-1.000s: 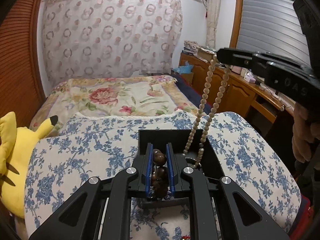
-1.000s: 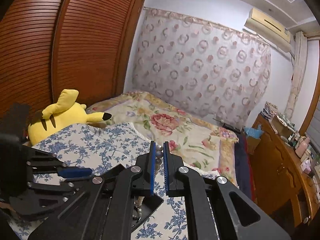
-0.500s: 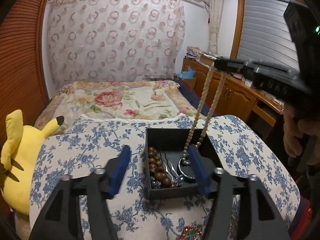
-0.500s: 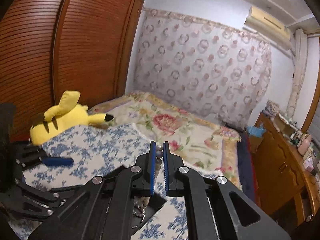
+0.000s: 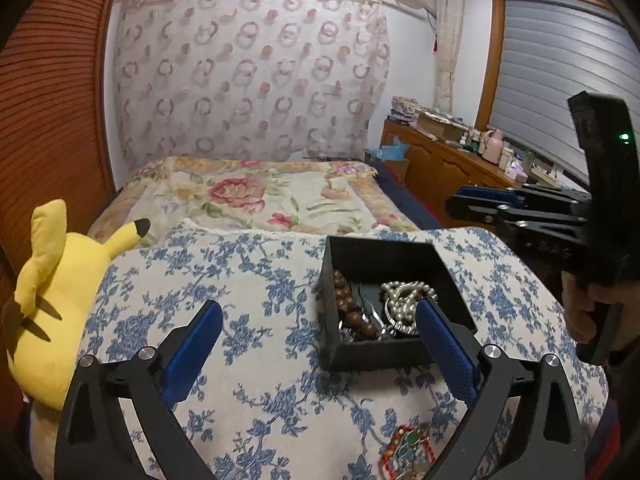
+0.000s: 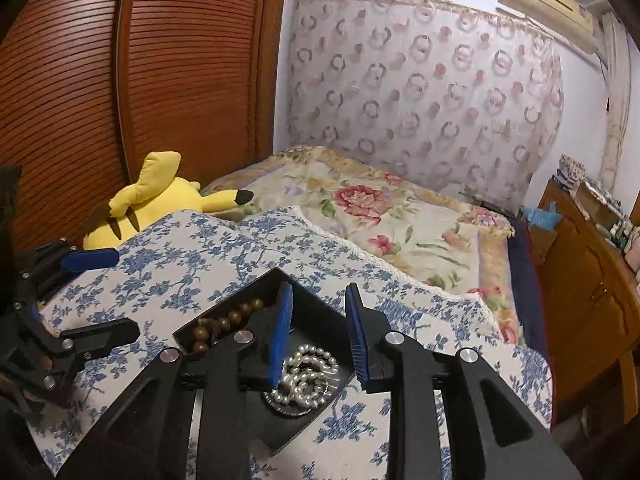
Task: Organize jewelry
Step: 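Lower the pearl necklace into the black box and open the right gripper, then grasp the red string bracelet with the left gripper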
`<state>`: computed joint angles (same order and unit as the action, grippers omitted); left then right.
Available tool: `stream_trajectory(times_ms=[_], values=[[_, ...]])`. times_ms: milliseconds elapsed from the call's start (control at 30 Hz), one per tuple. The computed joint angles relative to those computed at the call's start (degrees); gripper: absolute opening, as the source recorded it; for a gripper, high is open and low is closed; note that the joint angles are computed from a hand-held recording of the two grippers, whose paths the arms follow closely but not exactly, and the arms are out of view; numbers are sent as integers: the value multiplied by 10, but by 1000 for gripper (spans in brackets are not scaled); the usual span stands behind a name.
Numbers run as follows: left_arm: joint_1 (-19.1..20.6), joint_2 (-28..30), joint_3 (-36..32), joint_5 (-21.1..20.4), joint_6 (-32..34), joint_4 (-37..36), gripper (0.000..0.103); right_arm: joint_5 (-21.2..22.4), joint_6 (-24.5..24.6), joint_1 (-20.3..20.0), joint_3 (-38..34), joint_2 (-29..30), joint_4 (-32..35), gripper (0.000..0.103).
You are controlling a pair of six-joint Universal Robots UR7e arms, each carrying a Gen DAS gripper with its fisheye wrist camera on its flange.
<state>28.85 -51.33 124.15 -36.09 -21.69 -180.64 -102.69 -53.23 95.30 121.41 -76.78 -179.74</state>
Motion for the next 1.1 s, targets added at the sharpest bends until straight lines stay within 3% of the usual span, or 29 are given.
stream_trajectory(times_ms=[300, 600, 1033, 1100], values=[[-16, -18, 43, 8, -44, 35, 95, 28, -1, -30, 74, -67, 18, 29], [-42, -47, 90, -22, -110, 90, 95, 38, -29, -75, 173, -137, 24, 29], [-57, -36, 97, -71, -132, 114, 95, 43, -50, -132, 255, -197, 37, 29], [-56, -34, 96, -81, -125, 111, 80, 36, -49, -136, 259, -191, 28, 29]])
